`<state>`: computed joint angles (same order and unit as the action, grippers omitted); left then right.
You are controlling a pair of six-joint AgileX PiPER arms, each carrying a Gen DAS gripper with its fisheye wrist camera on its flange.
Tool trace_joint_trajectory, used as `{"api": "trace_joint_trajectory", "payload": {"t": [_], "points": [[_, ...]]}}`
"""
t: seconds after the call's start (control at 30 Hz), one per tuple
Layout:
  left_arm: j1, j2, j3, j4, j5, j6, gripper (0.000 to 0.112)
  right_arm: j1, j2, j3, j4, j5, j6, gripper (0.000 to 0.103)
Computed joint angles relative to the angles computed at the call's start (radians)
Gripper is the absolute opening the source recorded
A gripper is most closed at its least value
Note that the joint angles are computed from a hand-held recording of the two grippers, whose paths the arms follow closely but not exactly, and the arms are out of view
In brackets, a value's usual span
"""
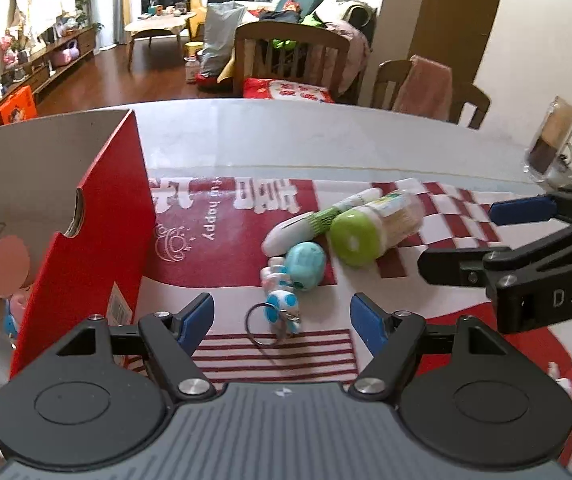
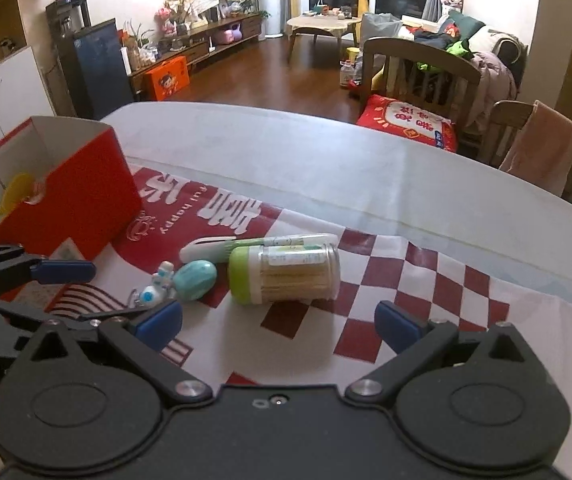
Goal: Organize rigid objects
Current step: 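Withdraw both tools from the shoebox toward the remaining items, then grasp the small blue-white figurine with the left tool while the right tool grasps the toothpick jar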
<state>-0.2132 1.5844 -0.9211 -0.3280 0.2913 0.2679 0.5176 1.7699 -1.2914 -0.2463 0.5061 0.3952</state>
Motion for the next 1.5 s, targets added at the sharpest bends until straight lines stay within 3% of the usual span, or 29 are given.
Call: {"api": "trace_joint_trajectory", "payload": {"t": [0.27, 0.4, 0.53, 0.67, 0.77, 0.93, 1.13, 1.33, 1.5], "points": [[-0.03, 0.088, -0.029, 0.266, -0.064, -0.245, 0.075, -0.022, 0.108, -0.091, 0.034, 0.003, -0.065, 0.101], [-0.036, 0.118, -0.041, 0.318, -0.077, -0.28, 0.074, -0.028, 0.145, -0.115, 0.021, -0.001, -0.079, 0.101], [-0.043, 0.132, -0.04, 0.324, -0.104, -0.262, 0.073, -0.031, 0.17, -0.136, 0.028, -0.003, -0.099, 0.099], [-0.043, 0.142, -0.043, 0.232, -0.107, -0.149, 0.056, -0.027, 0.185, -0.148, 0.01, -0.006, -0.096, 0.095], [-0.044, 0.145, -0.04, 0.245, -0.113, -0.16, 0.043, -0.027, 0.193, -0.153, 0.007, -0.009, -0.088, 0.092], [-0.039, 0.146, -0.039, 0.206, -0.12, -0.121, 0.034, -0.021, 0.2, -0.157, 0.02, -0.01, -0.1, 0.082], [-0.048, 0.146, -0.054, 0.343, -0.1, -0.267, 0.024, -0.01, 0.191, -0.148, -0.027, -0.001, -0.04, 0.082], [-0.052, 0.138, -0.068, 0.436, -0.066, -0.372, 0.022, 0.005, 0.166, -0.137, -0.042, 0.033, 0.0, 0.081], [-0.036, 0.11, -0.065, 0.333, -0.038, -0.284, 0.022, 0.028, 0.118, -0.105, -0.071, 0.063, 0.054, 0.081]]}}
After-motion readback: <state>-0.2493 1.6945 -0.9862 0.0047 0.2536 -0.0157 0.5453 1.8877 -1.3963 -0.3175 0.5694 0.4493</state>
